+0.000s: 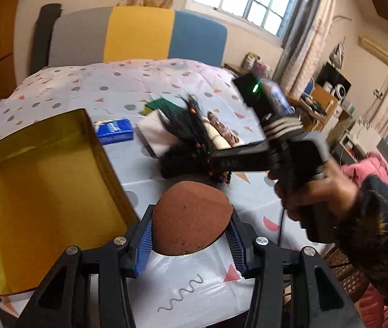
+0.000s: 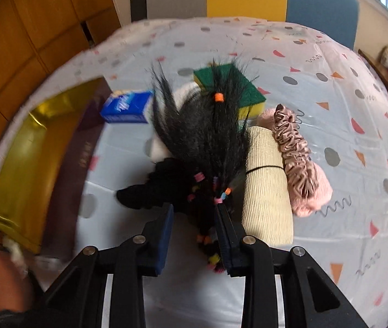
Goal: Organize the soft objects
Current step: 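Place the brown sponge in the gold tray with the left gripper while the right gripper grasps the hair extension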
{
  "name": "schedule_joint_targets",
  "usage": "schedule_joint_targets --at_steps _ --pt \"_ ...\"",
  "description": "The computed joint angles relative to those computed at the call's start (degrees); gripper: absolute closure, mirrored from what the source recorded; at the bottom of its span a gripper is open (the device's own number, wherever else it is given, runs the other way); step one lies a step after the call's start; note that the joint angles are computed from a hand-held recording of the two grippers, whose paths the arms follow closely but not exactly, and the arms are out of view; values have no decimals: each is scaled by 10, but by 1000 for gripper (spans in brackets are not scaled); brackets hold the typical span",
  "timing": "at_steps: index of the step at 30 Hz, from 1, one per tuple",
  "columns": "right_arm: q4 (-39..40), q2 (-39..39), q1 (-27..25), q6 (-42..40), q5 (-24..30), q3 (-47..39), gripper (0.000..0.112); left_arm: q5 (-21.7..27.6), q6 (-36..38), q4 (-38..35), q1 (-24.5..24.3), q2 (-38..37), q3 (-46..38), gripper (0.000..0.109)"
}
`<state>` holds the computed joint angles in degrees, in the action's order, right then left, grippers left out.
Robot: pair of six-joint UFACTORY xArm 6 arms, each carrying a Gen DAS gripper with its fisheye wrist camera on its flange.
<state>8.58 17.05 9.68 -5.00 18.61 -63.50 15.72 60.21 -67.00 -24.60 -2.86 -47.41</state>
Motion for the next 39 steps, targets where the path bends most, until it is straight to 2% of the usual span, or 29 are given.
schedule_joint_targets --at_steps 5,8,9,13,14,16,17,19,20,24,26,31,39 --pt "-92 31 -3 54 18 -41 79 12 -4 -15 31 -21 9 60" --pt "-154 43 6 73 47 -64 78 11 -4 -27 48 -26 12 60" --pt "-157 44 10 60 58 -69 78 9 0 -34 52 -29 15 60" --pt "-77 32 13 -31 80 -67 78 4 2 -45 77 -34 18 59" --pt "-74 39 14 -31 78 -73 68 2 0 -47 86 -33 19 59" --pt "-79 44 12 -25 74 -76 57 0 -7 -46 98 -27 16 59" --pt "-113 50 12 0 70 -80 57 -2 -10 -46 103 -25 15 59" --pt "-157 60 13 37 73 -91 61 -4 -16 -44 113 -22 15 59" --pt "-158 59 13 41 67 -86 73 -4 -17 -45 120 -22 16 59" --pt "-93 43 11 -10 69 -72 80 -1 -28 -36 142 -16 17 59" --pt "-82 33 9 -23 61 -57 80 4 -51 -20 157 -2 8 59" --pt "-92 44 4 10 40 -57 80 11 -98 25 185 30 -21 59" --pt "-193 35 11 71 33 -40 80 43 -237 170 208 122 -121 59"
